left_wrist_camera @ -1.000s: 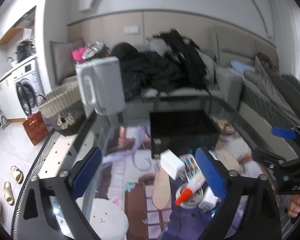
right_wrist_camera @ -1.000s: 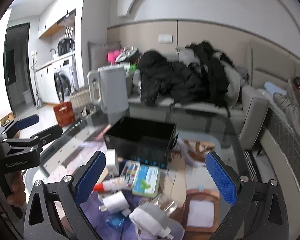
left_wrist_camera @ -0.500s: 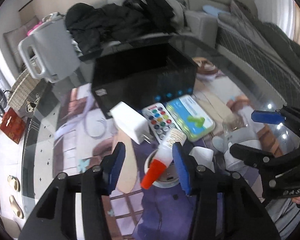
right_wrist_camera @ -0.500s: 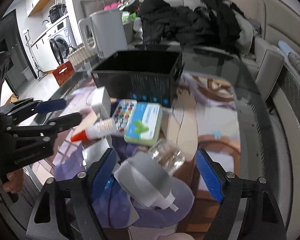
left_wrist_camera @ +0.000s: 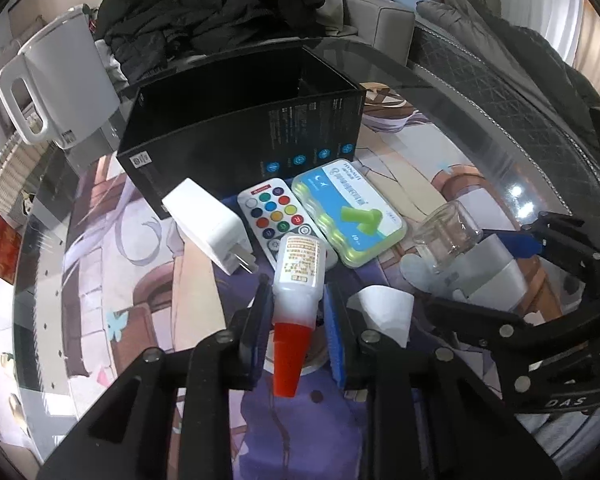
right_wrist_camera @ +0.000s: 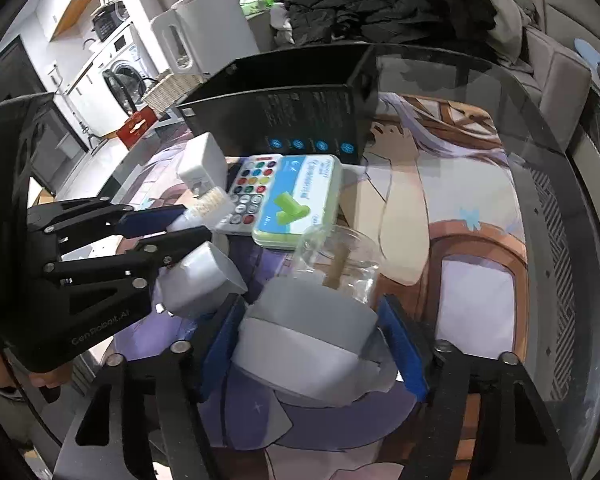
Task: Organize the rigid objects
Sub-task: 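Grasp the red-capped glue bottle with left gripper while right grasps the grey cup, then lower the glue bottle into the black box while right drops the grey cup in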
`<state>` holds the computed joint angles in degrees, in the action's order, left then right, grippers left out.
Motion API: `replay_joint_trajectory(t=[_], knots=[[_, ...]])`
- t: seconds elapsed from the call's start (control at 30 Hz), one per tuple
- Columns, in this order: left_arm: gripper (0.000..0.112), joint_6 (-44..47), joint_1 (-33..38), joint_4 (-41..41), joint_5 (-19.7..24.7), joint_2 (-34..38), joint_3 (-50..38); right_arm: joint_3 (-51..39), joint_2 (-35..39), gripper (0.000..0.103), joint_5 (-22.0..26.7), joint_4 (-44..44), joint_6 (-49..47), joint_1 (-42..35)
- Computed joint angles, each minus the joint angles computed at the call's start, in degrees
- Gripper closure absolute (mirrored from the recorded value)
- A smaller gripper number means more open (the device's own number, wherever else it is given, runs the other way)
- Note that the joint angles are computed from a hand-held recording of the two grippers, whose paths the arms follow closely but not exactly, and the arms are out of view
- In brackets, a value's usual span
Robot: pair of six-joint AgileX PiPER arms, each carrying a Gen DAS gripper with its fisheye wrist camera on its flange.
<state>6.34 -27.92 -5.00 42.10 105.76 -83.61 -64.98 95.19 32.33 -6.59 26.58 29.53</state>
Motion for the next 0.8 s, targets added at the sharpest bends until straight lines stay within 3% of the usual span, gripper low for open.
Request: replay_joint_trajectory(t=[0.23, 0.6, 0.8], knots=[[0.089, 0.7, 1.2, -0.9, -3.0, -4.4, 4.1, 1.2, -1.3, 0.037, -0.7, 1.5, -1.2, -0.4], [0.089, 2.6, 4.7, -4.2, -8.1, -10.3, 7.6, 0.6, -4.7, 0.037, -1.6, -14.5, 14.7, 3.7], [0.089, 0.8, 6.4, -3.5, -11.2, -11.0, 3.8, -5.7, -3.9, 0.037, -0.1, -17.9, 14.9, 4.8]])
